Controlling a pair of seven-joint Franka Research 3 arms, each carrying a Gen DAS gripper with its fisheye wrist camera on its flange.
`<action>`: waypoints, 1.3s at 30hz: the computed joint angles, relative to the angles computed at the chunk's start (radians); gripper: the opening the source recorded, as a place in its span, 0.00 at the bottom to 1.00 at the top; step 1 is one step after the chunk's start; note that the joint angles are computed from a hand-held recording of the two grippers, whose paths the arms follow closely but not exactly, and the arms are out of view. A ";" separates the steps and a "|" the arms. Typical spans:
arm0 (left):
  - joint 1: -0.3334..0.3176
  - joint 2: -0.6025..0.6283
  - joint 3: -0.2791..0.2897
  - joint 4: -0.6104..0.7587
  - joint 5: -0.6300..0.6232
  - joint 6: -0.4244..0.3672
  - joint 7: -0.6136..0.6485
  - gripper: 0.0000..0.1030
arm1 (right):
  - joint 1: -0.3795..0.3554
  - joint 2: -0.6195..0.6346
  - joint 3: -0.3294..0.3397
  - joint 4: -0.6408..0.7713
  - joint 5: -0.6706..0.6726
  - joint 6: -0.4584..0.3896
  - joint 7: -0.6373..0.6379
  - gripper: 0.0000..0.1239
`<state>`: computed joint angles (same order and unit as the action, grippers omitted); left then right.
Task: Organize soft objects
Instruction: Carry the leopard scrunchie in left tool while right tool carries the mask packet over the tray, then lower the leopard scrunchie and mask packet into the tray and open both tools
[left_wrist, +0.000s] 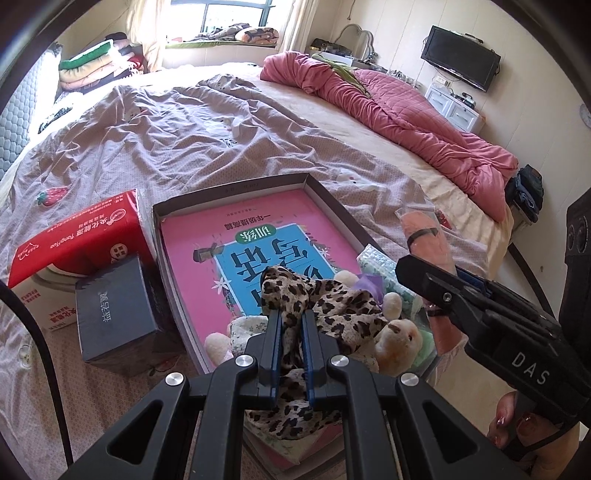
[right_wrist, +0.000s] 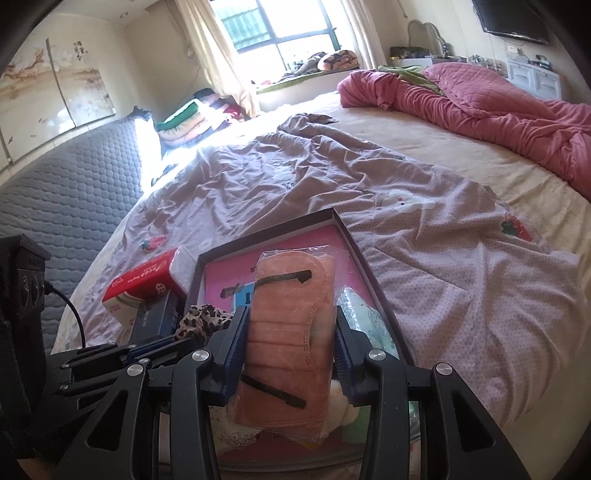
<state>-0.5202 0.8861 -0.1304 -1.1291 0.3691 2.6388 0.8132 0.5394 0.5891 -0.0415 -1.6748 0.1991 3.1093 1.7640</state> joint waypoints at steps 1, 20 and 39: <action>-0.001 0.004 0.000 0.006 0.000 -0.002 0.002 0.10 | -0.011 0.007 0.014 0.010 0.001 -0.006 -0.009 0.35; -0.002 0.041 -0.002 0.061 -0.018 -0.037 0.036 0.10 | -0.015 0.103 0.016 0.132 -0.040 -0.107 -0.001 0.36; -0.006 0.039 0.004 0.058 -0.014 -0.030 0.039 0.10 | -0.028 0.093 0.039 0.117 -0.011 -0.082 -0.025 0.37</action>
<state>-0.5257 0.9252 -0.1267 -1.0709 0.3549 2.6087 0.8526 0.5113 0.6817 -0.0027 -1.5574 0.1882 3.0275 1.7386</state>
